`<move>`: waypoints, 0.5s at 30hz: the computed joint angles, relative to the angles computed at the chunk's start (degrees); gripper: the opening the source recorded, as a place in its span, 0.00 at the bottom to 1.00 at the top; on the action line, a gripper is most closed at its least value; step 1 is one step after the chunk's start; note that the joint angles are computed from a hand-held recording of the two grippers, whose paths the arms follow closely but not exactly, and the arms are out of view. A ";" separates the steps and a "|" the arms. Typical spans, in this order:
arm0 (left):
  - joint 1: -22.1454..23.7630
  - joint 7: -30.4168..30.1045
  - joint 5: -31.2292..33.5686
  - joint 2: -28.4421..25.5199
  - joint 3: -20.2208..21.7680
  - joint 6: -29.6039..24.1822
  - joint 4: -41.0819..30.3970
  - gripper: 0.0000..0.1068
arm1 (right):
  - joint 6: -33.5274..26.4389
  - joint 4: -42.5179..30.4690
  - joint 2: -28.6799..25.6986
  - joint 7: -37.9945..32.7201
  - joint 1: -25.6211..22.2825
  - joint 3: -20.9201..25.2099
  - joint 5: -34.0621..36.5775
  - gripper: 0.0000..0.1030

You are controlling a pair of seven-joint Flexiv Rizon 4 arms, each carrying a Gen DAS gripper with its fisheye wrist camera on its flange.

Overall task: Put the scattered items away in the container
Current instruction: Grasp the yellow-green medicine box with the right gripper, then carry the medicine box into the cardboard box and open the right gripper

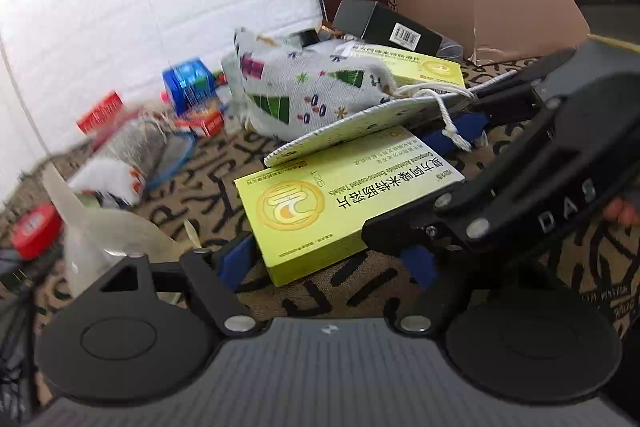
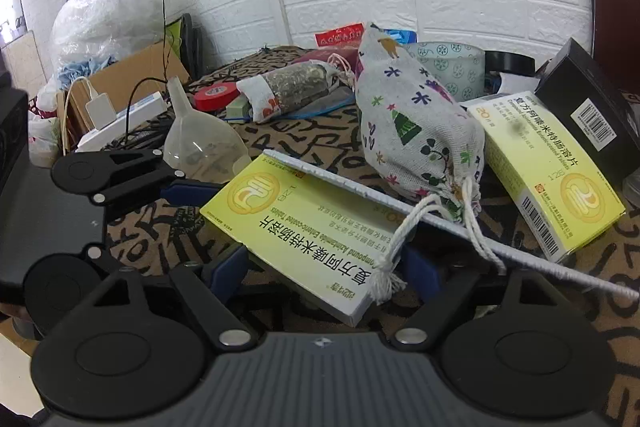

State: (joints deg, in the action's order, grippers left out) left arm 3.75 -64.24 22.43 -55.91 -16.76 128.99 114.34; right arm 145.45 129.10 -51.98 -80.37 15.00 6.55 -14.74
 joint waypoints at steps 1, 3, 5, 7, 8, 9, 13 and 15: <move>1.08 -0.66 0.73 0.04 -0.98 -0.10 0.34 0.72 | 0.66 0.32 0.07 0.09 -0.29 0.27 -0.13 0.82; 1.71 -1.39 1.47 0.42 -1.41 1.14 1.12 0.72 | 2.23 1.08 0.45 -0.31 -0.15 0.41 0.32 0.82; 0.95 -1.73 1.33 1.31 -0.74 2.92 1.83 0.72 | 3.68 1.83 1.17 -0.92 0.28 0.35 1.05 0.82; 0.91 -2.52 1.79 2.30 -0.81 3.92 2.28 0.72 | 5.22 2.55 2.05 -1.27 0.39 0.41 1.53 0.82; 0.84 -2.97 2.01 2.87 -0.91 4.26 2.42 0.72 | 6.02 2.89 2.56 -1.35 0.38 0.43 1.82 0.82; 0.61 -3.30 2.21 3.48 -0.91 4.57 2.47 0.72 | 6.89 3.24 3.04 -1.50 0.39 0.38 2.20 0.82; -2.21 -3.08 2.62 5.22 -0.45 5.12 0.72 0.72 | 10.21 4.64 4.96 -1.73 -0.25 -0.33 4.37 0.82; -3.98 -2.64 2.73 5.65 -0.94 3.73 -1.45 0.72 | 11.02 5.29 6.19 -2.05 -0.66 -1.28 6.05 0.82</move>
State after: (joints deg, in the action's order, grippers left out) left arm -0.23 -66.88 25.16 -50.26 -17.70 132.72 112.90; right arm 156.47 134.39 -45.79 -82.42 14.34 5.28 -8.69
